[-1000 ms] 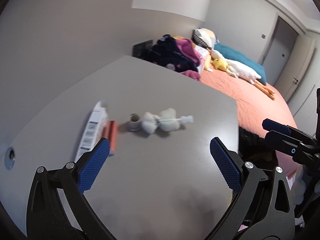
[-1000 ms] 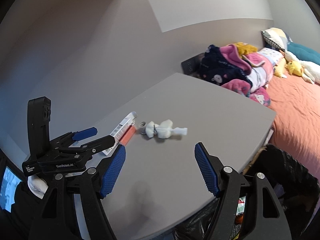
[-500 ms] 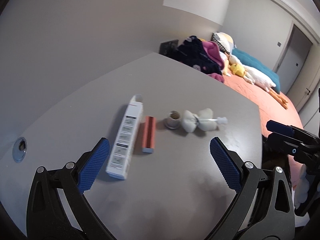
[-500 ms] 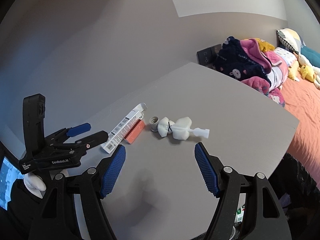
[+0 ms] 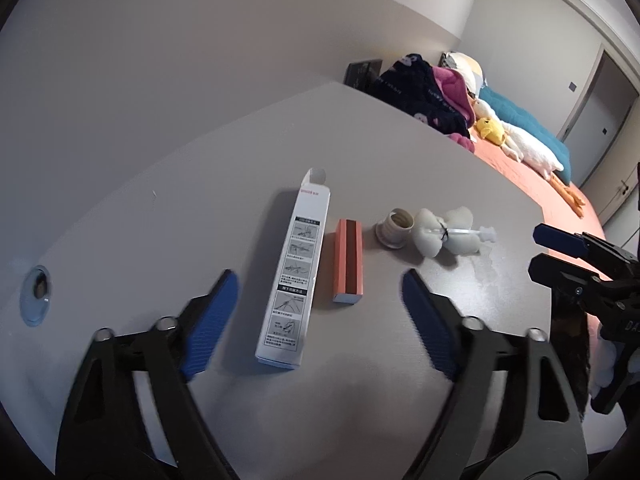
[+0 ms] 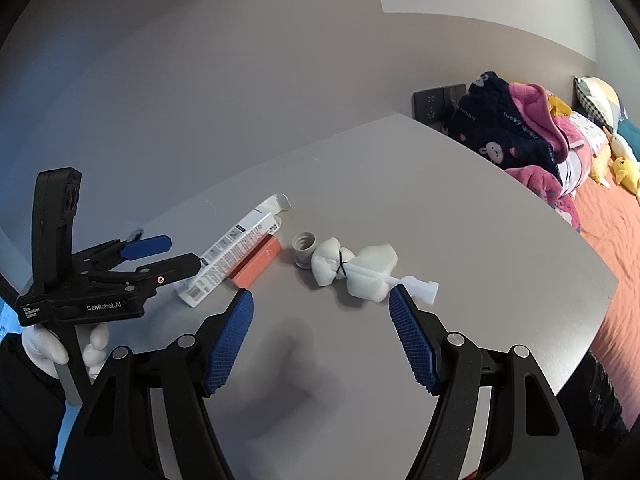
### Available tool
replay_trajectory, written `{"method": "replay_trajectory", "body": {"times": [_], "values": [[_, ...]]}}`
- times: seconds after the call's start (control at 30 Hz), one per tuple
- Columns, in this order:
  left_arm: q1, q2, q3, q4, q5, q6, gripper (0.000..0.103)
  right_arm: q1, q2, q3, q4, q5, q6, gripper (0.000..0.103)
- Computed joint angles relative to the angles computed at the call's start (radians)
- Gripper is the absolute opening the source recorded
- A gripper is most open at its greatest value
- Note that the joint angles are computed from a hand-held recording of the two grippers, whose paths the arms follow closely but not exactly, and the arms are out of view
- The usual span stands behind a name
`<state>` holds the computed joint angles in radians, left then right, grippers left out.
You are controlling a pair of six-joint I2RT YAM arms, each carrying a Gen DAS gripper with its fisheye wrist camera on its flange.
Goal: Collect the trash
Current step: 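Grasp the white box with the left tool while the right grasps the white foam sponge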
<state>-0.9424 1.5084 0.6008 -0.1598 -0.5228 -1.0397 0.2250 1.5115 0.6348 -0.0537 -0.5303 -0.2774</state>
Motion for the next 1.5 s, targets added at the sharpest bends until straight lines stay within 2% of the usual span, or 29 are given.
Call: {"method": "replay_trajectory", "body": {"times": [0.2, 0.53, 0.67, 0.9, 1.0, 1.2, 1.23, 1.37, 1.5], "values": [[0.070, 0.013, -0.037, 0.064, 0.056, 0.041, 0.069, 0.042, 0.080, 0.059, 0.004, 0.035, -0.014, 0.064], [0.164, 0.089, -0.042, 0.141, 0.142, 0.145, 0.066, 0.101, 0.214, 0.145, 0.058, 0.111, -0.010, 0.064], [0.208, 0.111, -0.050, 0.181, 0.198, 0.180, 0.060, 0.112, 0.281, 0.191, 0.064, 0.144, -0.027, 0.064], [0.219, 0.142, -0.023, 0.158, 0.184, 0.222, 0.059, 0.121, 0.351, 0.217, 0.090, 0.191, -0.065, 0.064], [0.213, 0.155, -0.009, 0.143, 0.163, 0.232, 0.053, 0.138, 0.355, 0.213, 0.097, 0.214, -0.088, 0.064], [0.196, 0.175, 0.009, 0.130, 0.119, 0.229, 0.032, 0.181, 0.358, 0.203, 0.103, 0.295, -0.146, 0.064], [0.195, 0.173, 0.004, 0.139, 0.119, 0.227, 0.027, 0.187, 0.359, 0.203, 0.101, 0.310, -0.154, 0.062], [0.190, 0.152, -0.031, 0.184, 0.133, 0.211, 0.026, 0.183, 0.353, 0.203, 0.086, 0.311, -0.153, 0.049], [0.176, 0.134, -0.050, 0.194, 0.138, 0.175, 0.026, 0.167, 0.337, 0.208, 0.051, 0.287, -0.129, 0.040]]}}
